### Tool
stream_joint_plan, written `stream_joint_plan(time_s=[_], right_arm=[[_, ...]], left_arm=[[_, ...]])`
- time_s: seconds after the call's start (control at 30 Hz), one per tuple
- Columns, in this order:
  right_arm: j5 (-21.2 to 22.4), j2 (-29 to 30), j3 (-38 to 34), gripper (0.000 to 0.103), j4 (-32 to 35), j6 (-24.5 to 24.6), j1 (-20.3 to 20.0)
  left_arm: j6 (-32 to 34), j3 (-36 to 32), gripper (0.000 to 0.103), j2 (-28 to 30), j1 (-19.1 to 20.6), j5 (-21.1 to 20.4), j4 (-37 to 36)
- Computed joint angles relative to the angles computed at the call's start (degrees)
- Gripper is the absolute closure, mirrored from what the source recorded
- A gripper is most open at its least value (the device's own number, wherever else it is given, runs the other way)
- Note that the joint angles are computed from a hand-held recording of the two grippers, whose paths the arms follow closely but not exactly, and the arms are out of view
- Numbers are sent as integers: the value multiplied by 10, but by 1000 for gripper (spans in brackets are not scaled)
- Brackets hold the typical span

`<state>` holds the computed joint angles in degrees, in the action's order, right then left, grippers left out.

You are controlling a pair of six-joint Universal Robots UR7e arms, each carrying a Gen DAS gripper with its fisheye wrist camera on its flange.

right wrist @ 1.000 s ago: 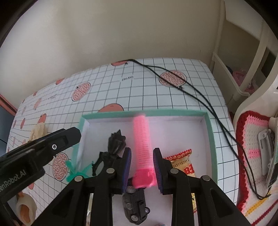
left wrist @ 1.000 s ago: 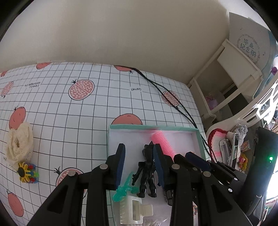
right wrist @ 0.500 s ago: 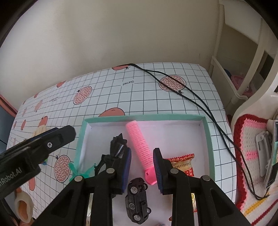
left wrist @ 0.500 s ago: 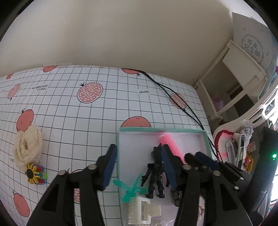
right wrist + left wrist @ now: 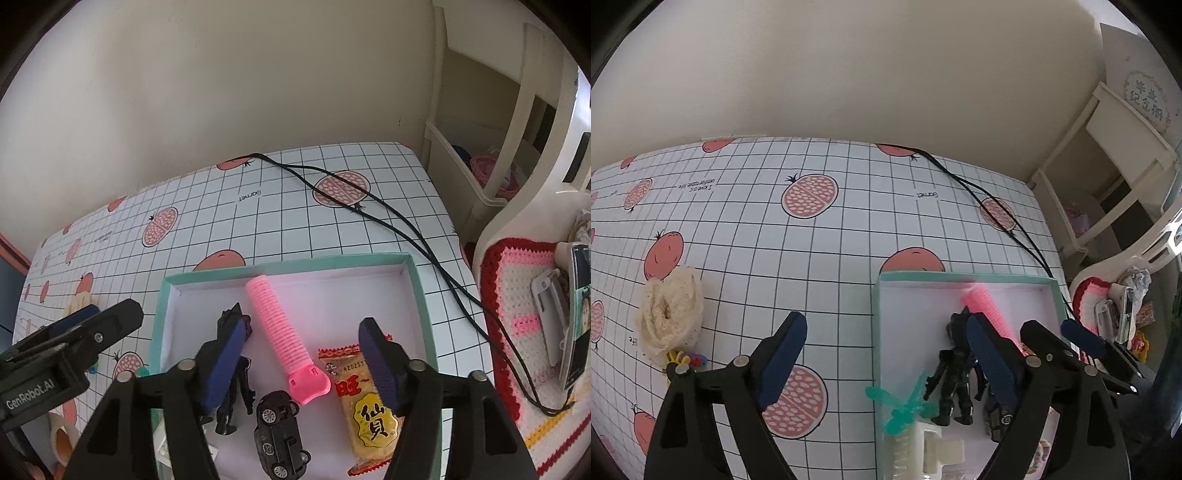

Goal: Organize objects
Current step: 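Open the left gripper to drop the figure while the right releases the tube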

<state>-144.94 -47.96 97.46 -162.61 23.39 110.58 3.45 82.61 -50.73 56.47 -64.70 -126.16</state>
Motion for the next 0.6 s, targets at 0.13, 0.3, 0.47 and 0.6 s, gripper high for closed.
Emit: stream_joint_plan(time_s=[0.13,0.3,0.47,0.6], right_arm=[[3,0,1,30,0,0,-1],[6,-1,3,19,-5,-4,-2],[9,-1,4,16,-10,-6,-3],[9,0,3,4,-15,-9,-3]], left_arm=[[-4,-2,10,1,3,5,-3],[-8,2,10,1,4,13,-10],[-8,5,9,2,4,20,-19],[-11,6,0,2,5,29,-31]])
